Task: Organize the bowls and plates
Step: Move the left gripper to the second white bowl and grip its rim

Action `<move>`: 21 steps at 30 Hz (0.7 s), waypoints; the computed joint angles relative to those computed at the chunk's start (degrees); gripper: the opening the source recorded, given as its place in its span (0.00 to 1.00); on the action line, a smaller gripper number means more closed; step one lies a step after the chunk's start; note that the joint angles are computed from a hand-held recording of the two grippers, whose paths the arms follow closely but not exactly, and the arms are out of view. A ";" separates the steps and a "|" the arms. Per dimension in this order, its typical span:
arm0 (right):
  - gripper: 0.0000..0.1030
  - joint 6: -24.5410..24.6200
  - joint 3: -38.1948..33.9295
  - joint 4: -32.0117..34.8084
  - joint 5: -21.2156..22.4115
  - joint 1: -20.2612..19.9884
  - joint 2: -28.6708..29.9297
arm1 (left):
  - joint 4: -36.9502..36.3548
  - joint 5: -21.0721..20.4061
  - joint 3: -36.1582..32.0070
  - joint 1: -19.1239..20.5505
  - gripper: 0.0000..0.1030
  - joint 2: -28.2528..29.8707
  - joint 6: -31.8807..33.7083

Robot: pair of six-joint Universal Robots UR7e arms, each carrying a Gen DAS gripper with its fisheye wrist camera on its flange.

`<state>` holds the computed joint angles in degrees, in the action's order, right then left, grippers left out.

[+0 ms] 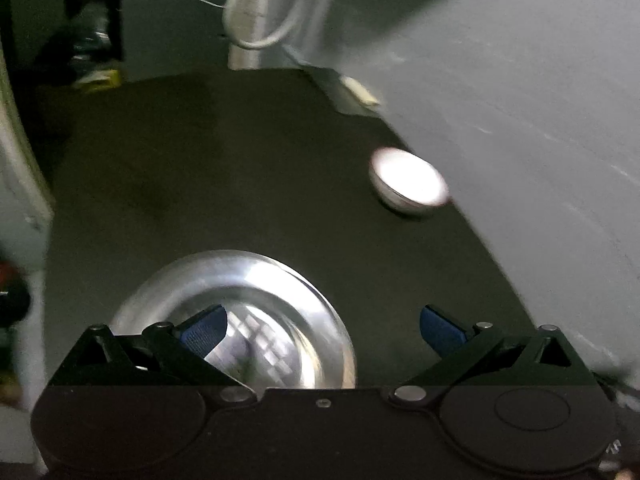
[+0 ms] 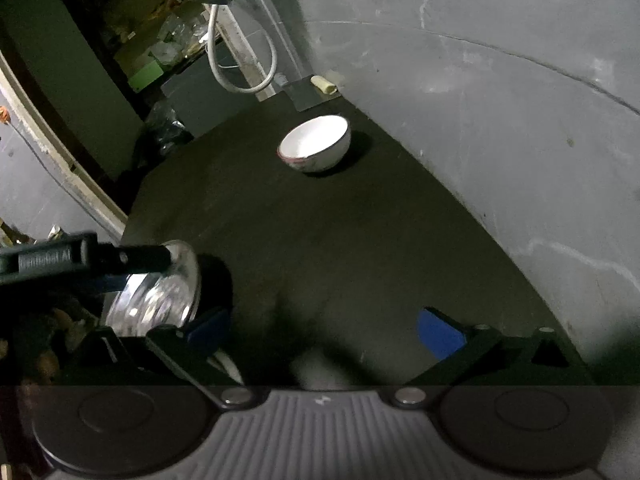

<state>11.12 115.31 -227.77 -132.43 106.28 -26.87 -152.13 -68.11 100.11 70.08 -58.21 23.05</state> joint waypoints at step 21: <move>0.99 -1.63 -16.81 3.85 9.99 -10.73 2.58 | 5.06 3.02 -26.44 -2.74 0.99 21.37 1.01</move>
<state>9.49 98.50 -223.92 -122.44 95.55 -24.29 -147.07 -65.10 73.67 67.34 -36.84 24.06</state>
